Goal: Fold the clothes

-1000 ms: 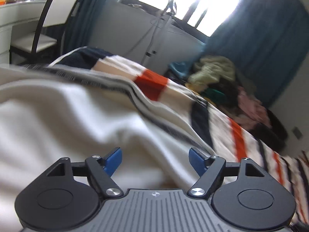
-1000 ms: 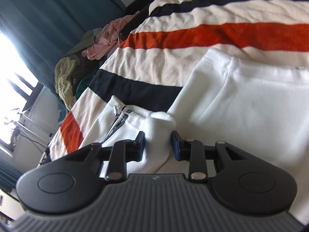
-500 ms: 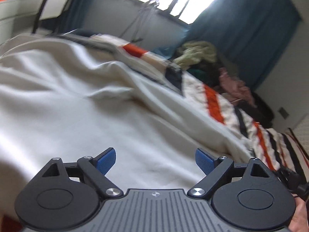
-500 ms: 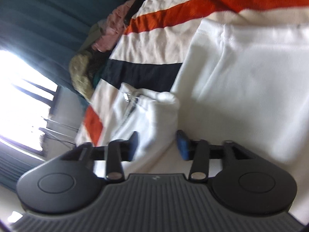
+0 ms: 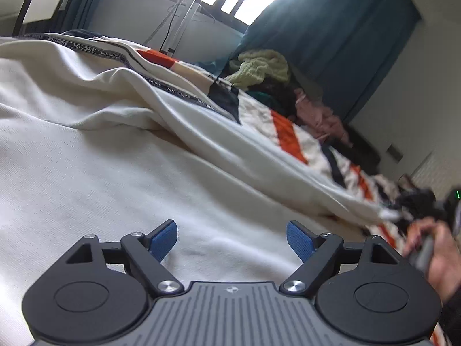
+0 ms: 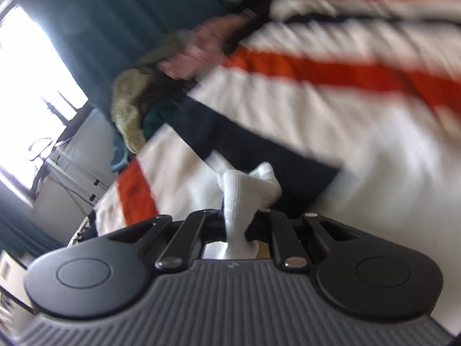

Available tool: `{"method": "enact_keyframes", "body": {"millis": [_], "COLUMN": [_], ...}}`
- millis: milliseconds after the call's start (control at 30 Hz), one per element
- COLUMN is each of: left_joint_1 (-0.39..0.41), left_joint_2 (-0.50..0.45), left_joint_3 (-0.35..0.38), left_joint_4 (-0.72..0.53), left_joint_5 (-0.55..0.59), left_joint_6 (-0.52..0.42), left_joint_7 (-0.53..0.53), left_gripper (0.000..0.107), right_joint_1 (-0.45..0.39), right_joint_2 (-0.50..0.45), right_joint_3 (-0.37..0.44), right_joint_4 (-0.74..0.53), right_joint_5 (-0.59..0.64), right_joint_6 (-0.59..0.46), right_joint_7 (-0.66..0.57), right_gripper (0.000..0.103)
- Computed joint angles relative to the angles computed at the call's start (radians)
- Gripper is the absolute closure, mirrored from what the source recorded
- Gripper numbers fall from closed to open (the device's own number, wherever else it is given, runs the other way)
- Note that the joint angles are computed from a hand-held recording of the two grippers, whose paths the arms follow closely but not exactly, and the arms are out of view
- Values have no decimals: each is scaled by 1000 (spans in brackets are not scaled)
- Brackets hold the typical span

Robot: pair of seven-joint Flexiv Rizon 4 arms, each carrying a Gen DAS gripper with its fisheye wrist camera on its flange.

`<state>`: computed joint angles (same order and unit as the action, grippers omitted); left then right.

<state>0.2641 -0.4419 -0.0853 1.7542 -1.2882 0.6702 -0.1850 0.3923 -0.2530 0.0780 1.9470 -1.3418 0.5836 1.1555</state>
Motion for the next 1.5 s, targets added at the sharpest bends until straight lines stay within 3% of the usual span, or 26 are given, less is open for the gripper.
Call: {"method": "enact_keyframes", "body": {"millis": [100, 200, 333, 467, 600, 733, 800, 1000, 1100, 1200, 1333, 1500], "left_joint_1": [8, 14, 23, 32, 41, 38, 24, 5, -3, -11, -21, -32], "left_joint_2": [-12, -25, -41, -54, -50, -37, -30, -6, 19, 46, 86, 136], "left_joint_3": [-4, -7, -10, -14, -17, -11, -3, -10, -4, 3, 17, 45], "left_joint_4": [-17, -33, -52, -68, -64, -54, -46, -21, 4, 28, 63, 96], "left_joint_5": [-5, -2, 15, 32, 34, 34, 50, 29, 12, -18, -78, -133], "left_joint_6": [-23, -36, -54, -74, -84, -71, -31, 31, 50, 76, 88, 95], "left_joint_7": [-26, -51, -91, -118, -106, -77, -62, -12, 25, 84, 158, 208], "left_gripper": [22, 22, 21, 21, 21, 20, 20, 19, 19, 19, 19, 19], "right_joint_1": [-45, -38, -32, -51, -93, -116, -117, -95, -67, -50, 19, 109], "right_joint_2": [-18, -65, -70, -28, 15, 36, 43, 71, 56, 82, 115, 123], "right_joint_3": [-39, -88, -139, -111, -43, -1, 4, 13, 34, 54, 92, 140], "right_joint_4": [-133, -312, -390, -264, -56, 109, 166, 191, 159, 157, 127, 62], "right_joint_5": [47, 39, -92, -146, -17, 110, 112, 35, 120, 221, 233, 144], "right_joint_6": [46, -24, -68, -120, -107, -3, 49, -11, -80, -87, -190, -249], "right_joint_7": [-185, -406, -401, -294, -201, -59, 19, -33, -197, -247, -274, -344], "right_gripper": [94, 95, 95, 95, 95, 95, 95, 94, 78, 62, 26, 25]}}
